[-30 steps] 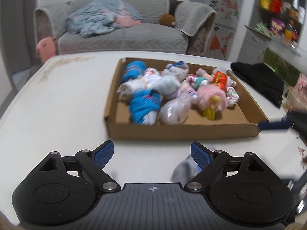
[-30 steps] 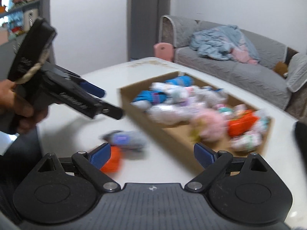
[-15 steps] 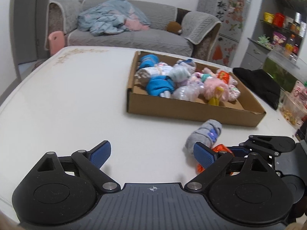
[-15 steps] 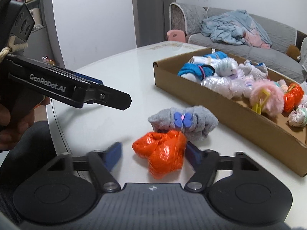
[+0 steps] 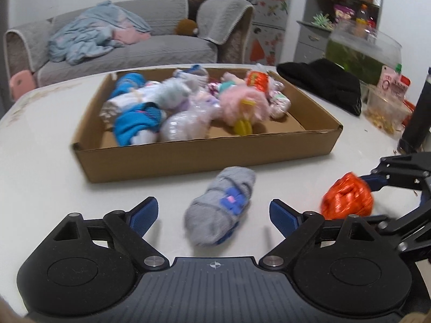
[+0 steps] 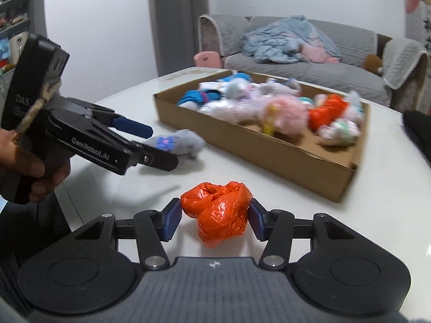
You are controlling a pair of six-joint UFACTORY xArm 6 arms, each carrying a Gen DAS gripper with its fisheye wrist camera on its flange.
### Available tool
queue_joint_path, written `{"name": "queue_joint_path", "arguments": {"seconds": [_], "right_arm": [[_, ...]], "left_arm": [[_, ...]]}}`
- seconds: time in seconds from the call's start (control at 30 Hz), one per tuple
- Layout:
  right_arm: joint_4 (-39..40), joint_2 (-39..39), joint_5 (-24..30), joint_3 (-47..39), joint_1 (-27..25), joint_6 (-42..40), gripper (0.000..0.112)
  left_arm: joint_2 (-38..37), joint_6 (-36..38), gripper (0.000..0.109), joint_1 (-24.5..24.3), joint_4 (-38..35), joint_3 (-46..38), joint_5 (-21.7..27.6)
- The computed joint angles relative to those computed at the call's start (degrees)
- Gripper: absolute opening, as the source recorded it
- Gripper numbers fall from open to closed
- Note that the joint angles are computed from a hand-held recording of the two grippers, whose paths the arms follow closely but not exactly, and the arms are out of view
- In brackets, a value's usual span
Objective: Organize objects
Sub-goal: 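Grasp the grey sock with blue bow with the left gripper while the right grasps the orange bundle, then carry both items into the tray and open both grippers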
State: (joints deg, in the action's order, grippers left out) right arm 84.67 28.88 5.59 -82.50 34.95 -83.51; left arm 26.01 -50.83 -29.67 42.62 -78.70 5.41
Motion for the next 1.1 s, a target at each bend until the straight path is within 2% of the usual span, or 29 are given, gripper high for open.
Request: {"name": "queue_joint_path", "arguments": {"seconds": [0.13,0.2,0.27,0.3,0.37,0.47,0.5,0.63,0.73,0.83,0.9,1.0,1.1], "right_arm": [[3.36,-0.67,0.09,0.51,-1.21,-2.97,0.049],[5.39,-1.02,0.07,0.75,-1.70,-5.08,0.049],[5.46,-1.04,0.56,0.68,-2.21,-5.08,0.049],[5.09,-0.94,0.77,0.43,-2.44,-4.93,0.049],[4.45,-1.10,1.28,0.26,-2.99,-4.48,0.049],[3.09,-1.92,1.53,0.43,-3.89,-4.52,0.049],[2.14,-2.11,1.48,0.37,-4.11,-4.08,0.049],[-6.23,-2.87,0.83,-0.82,-5.18,0.57,0.049],[-12.74,-3.21,2.16,-3.42,-6.63,4.69,0.049],[-22.07,-2.10,3.74,-7.70,-7.83,10.79,0.049],[-28.07,-0.80,4.74,-10.66,-8.62,14.46,0.049],[-37.76,2.19,6.34,-15.73,-9.48,21.98,0.049],[-44.06,5.21,8.14,-20.18,-9.87,26.63,0.049]], "left_arm": [[2.92,4.87,0.087,-0.33,-4.41,-2.49,-0.05],[3.41,3.45,0.083,0.07,-2.03,-2.98,-0.76],[3.42,5.79,0.066,0.06,-4.01,-3.07,-1.07],[3.30,7.90,0.050,-0.06,-6.20,-2.95,-0.97],[2.81,12.73,0.046,-0.36,-11.38,-2.45,-0.36],[1.68,13.35,0.043,-0.34,-12.07,-1.67,0.50],[1.14,15.75,0.043,-0.55,-15.02,-1.33,0.80],[-0.60,20.87,0.043,-1.35,-18.23,-3.81,3.35],[-0.16,26.13,0.043,-2.05,-21.98,-9.06,5.51],[2.34,32.34,0.043,-2.85,-26.18,-16.86,9.01],[4.89,33.88,0.043,-3.30,-26.20,-22.94,12.29],[9.81,37.26,0.043,-4.08,-30.29,-32.85,17.83],[14.65,39.33,0.043,-4.86,-32.80,-41.21,22.12]]}}
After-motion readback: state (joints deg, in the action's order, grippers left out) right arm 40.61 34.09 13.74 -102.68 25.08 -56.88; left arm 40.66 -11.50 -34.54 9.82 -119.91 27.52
